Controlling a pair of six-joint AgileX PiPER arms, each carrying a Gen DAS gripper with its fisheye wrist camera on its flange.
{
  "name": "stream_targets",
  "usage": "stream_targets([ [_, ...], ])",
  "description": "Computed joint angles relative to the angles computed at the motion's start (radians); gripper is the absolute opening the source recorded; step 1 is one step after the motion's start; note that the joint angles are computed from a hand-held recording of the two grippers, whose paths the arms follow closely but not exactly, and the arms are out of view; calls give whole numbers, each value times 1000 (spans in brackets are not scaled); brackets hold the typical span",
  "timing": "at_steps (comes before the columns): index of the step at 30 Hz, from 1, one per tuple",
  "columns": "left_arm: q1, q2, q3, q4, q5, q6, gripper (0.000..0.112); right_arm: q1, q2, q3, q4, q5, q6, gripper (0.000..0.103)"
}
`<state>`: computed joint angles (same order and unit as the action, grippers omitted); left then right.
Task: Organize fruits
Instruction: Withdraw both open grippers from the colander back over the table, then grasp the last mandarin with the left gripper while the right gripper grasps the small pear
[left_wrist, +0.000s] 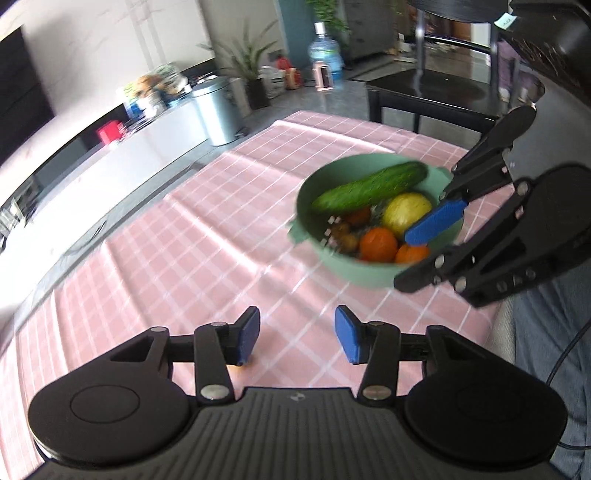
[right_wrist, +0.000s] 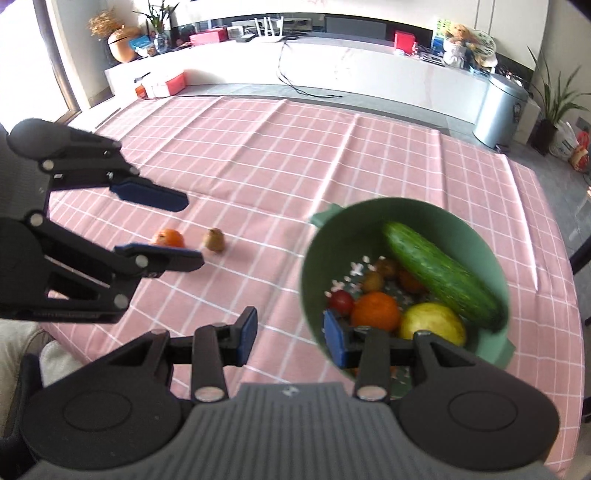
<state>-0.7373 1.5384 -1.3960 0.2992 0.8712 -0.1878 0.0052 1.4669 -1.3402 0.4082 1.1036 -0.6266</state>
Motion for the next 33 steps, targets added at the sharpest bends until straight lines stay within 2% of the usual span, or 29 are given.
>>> stream_targets([
  [8, 112, -221, 311, -34, -80, -92, 59, 187, -5, 81, -22, -94, 88, 38],
  [12, 207, -285, 399, -94, -105, -48, 59, 258, 38, 88, -33, -146, 144, 38],
  [16, 253, -314, 455, -132, -163, -1, 59, 308, 74, 92, -37, -193, 174, 38],
  [23, 286, -237, 472, -134, -263, 39, 59, 327, 148, 79, -38, -277, 220, 38],
  [26, 324, -190, 464, -184, -304, 98, 59, 326, 180, 62, -24, -298, 212, 38],
  [33, 358, -106, 427, -238, -331, 159, 59, 340, 266, -4, -20, -323, 197, 38],
])
